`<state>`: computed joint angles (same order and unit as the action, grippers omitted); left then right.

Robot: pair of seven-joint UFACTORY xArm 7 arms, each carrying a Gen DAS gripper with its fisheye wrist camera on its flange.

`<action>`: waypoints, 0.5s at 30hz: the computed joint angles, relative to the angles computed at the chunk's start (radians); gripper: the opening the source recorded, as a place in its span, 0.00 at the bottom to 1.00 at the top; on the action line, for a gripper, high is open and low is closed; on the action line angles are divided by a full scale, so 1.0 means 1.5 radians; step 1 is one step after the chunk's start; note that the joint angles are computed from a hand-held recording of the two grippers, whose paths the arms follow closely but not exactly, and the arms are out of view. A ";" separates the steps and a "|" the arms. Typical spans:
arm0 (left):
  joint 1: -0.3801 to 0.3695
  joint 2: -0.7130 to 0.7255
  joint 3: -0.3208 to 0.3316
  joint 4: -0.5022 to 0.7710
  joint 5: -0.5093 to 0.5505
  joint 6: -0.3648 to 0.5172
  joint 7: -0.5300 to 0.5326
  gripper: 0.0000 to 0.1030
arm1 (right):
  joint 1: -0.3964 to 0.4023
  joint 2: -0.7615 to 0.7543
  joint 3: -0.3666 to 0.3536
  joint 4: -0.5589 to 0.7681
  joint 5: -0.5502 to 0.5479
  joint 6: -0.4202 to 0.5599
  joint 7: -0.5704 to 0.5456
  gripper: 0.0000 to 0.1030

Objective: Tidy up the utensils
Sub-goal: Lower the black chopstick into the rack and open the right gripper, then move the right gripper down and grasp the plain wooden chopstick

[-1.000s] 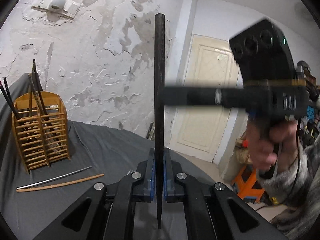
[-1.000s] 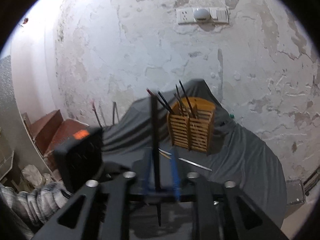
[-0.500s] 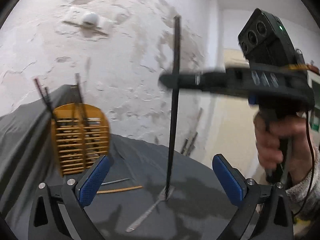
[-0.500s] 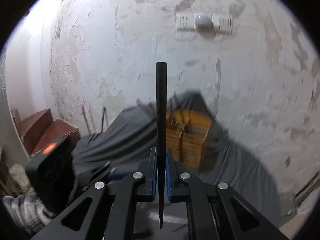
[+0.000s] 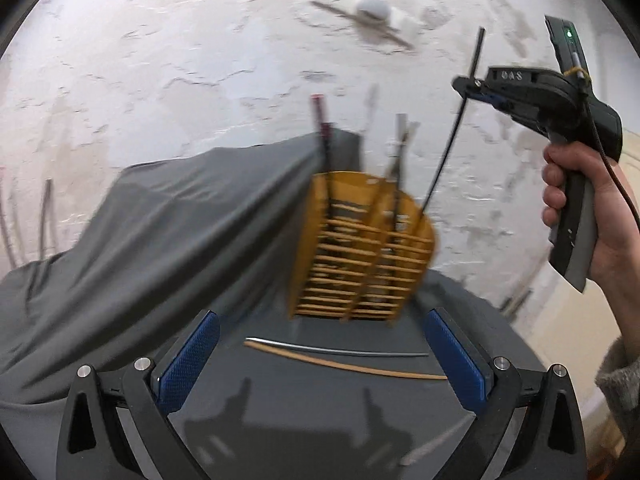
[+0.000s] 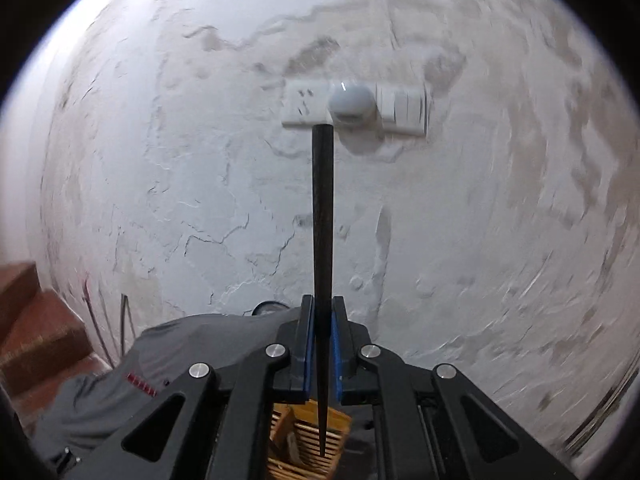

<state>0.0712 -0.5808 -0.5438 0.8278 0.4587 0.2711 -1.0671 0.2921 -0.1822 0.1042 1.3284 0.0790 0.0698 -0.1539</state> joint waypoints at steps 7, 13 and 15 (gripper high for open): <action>0.023 0.001 -0.037 0.046 0.068 0.167 -0.040 1.00 | 0.014 0.001 -0.011 -0.069 0.022 0.023 -0.010 0.09; 0.002 -0.011 -0.031 0.046 0.114 0.188 -0.067 1.00 | 0.033 -0.042 -0.025 -0.138 0.067 0.048 -0.041 0.11; -0.005 -0.007 -0.028 0.049 0.122 0.192 -0.070 1.00 | 0.041 -0.046 -0.034 -0.135 0.082 0.078 -0.055 0.21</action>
<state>0.0636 -0.5912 -0.5859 0.9010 0.6409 0.5596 -1.1716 0.3539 -0.2513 0.0535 1.1256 0.2014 0.1864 -0.2358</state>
